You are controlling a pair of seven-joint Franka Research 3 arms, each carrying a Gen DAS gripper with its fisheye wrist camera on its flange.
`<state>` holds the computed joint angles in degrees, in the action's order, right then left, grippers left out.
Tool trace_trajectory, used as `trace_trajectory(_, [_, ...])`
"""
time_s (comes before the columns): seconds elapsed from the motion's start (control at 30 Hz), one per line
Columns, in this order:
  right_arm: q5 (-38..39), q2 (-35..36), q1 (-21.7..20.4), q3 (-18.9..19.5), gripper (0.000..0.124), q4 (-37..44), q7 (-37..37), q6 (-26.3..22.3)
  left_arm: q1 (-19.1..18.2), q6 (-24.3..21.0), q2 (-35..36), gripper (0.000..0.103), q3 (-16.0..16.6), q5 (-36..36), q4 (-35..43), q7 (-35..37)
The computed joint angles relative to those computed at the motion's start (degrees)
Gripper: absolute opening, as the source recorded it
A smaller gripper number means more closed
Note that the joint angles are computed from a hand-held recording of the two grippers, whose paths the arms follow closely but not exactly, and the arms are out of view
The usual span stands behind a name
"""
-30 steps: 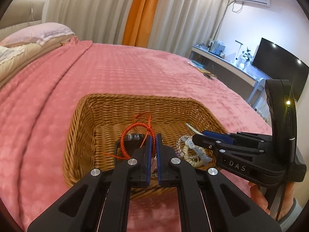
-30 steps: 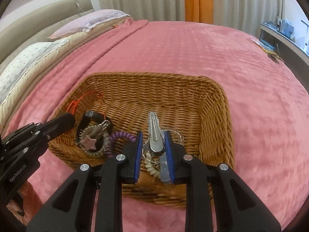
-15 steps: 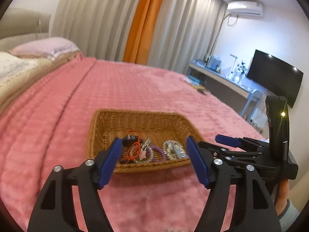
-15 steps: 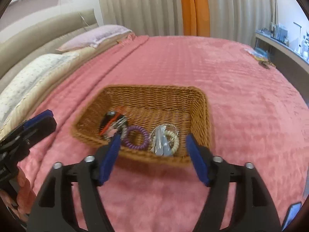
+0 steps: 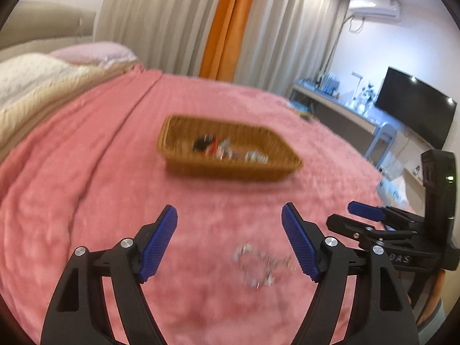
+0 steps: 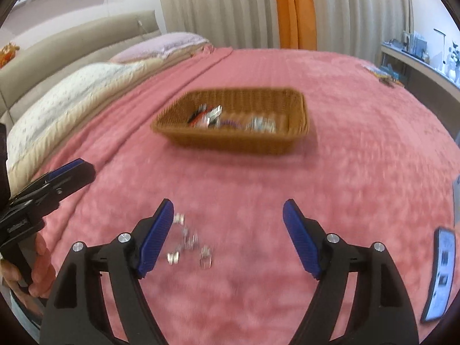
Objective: Organize jewelry
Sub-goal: 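Move both open tools back to the charm bracelet and silver ring charm, then grasp the bead charm bracelet with the left tool while the right tool grasps the ring charm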
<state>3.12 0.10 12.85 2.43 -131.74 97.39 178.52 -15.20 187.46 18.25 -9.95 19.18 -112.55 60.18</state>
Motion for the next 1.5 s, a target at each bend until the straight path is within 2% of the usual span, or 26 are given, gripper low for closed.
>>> trace_trajectory(0.03, [-0.2,0.1,0.2,0.1,0.074,-0.6,0.3,-0.2,0.3,-0.6,0.3,0.073,-0.3,0.0,-0.1,0.0])
trace_trajectory(0.17, [-5.3,0.4,0.4,0.0,0.073,-2.4,4.3,-0.6,6.3,-4.5,2.2,0.072,-7.4,-1.1,0.0,2.7])
trace_trajectory(0.27, [-5.0,0.9,0.9,0.0,0.067,-2.9,3.8,-1.3,9.9,-8.3,4.9,0.07,-12.4,-3.2,1.8,6.7])
trace_trajectory(0.33, [-6.4,0.9,1.2,-0.2,0.067,-3.4,5.0,-1.3,10.9,-10.4,6.3,0.065,-14.3,-5.2,3.0,9.0])
trace_trajectory(0.4, [-6.8,0.9,1.3,-0.3,0.067,-3.7,5.2,-1.4,10.7,-13.0,8.0,0.06,-14.9,-7.1,5.1,11.0])
trace_trajectory(0.53, [-10.7,1.0,1.4,-0.7,0.067,-3.5,7.7,-1.8,6.5,-14.7,9.1,0.057,-11.3,-8.3,7.1,11.4])
trace_trajectory(0.67, [-11.7,1.4,1.5,-0.9,0.064,-3.1,8.3,-2.2,-0.8,-17.5,9.5,0.053,-3.7,-4.7,9.8,7.5])
trace_trajectory(0.77, [-7.6,1.9,1.4,-0.3,0.064,-2.7,4.9,-2.9,-3.7,-19.1,9.8,0.052,-0.7,-1.8,10.9,4.9])
trace_trajectory(0.83, [-6.8,2.2,1.7,-0.4,0.064,-2.4,4.1,-3.2,-5.2,-20.1,9.9,0.045,1.0,0.3,11.6,2.9])
trace_trajectory(0.87, [-8.4,2.5,2.1,-0.9,0.064,-2.1,5.4,-3.5,-6.5,-20.5,9.9,0.035,2.7,2.1,11.9,1.0])
trace_trajectory(0.93, [-9.4,3.0,2.5,-1.3,0.064,-1.5,6.1,-3.9,-6.0,-20.7,9.8,0.024,2.5,3.3,11.9,0.3])
trace_trajectory(0.97, [-9.9,3.2,2.7,-1.5,0.064,-1.4,6.5,-3.9,-5.5,-20.5,9.7,0.012,2.0,3.4,11.7,0.2])
trace_trajectory(1.0, [-10.1,3.5,2.9,-1.5,0.062,-1.0,6.6,-4.0,-4.5,-20.4,9.6,0.008,1.2,3.1,11.4,0.6])
trace_trajectory(1.07, [-9.6,4.1,3.1,-1.5,0.055,-0.3,6.0,-4.7,-1.9,-19.0,9.3,0.007,-1.2,1.2,10.3,2.2])
trace_trajectory(1.13, [-8.1,5.0,3.3,-1.2,0.047,0.9,4.9,-6.1,-2.1,-18.2,8.5,0.003,-0.4,1.3,9.2,1.2])
trace_trajectory(1.2, [-5.9,5.7,3.3,-0.9,0.039,1.7,3.3,-6.6,-0.4,-16.7,7.6,0.003,-1.4,0.1,7.5,1.5])
trace_trajectory(1.3, [-7.4,6.7,4.6,-2.1,0.038,2.9,5.0,-7.0,0.3,-15.5,6.2,0.003,-0.9,-0.2,5.5,0.9])
trace_trajectory(1.4, [-5.5,7.5,4.6,-1.7,0.038,3.9,3.6,-7.0,4.7,-14.2,5.5,0.003,-4.8,-3.5,3.6,4.2])
trace_trajectory(1.5, [-9.5,8.3,6.6,-3.9,0.037,4.9,7.0,-7.0,5.8,-13.7,5.1,0.003,-5.4,-5.0,2.6,5.4])
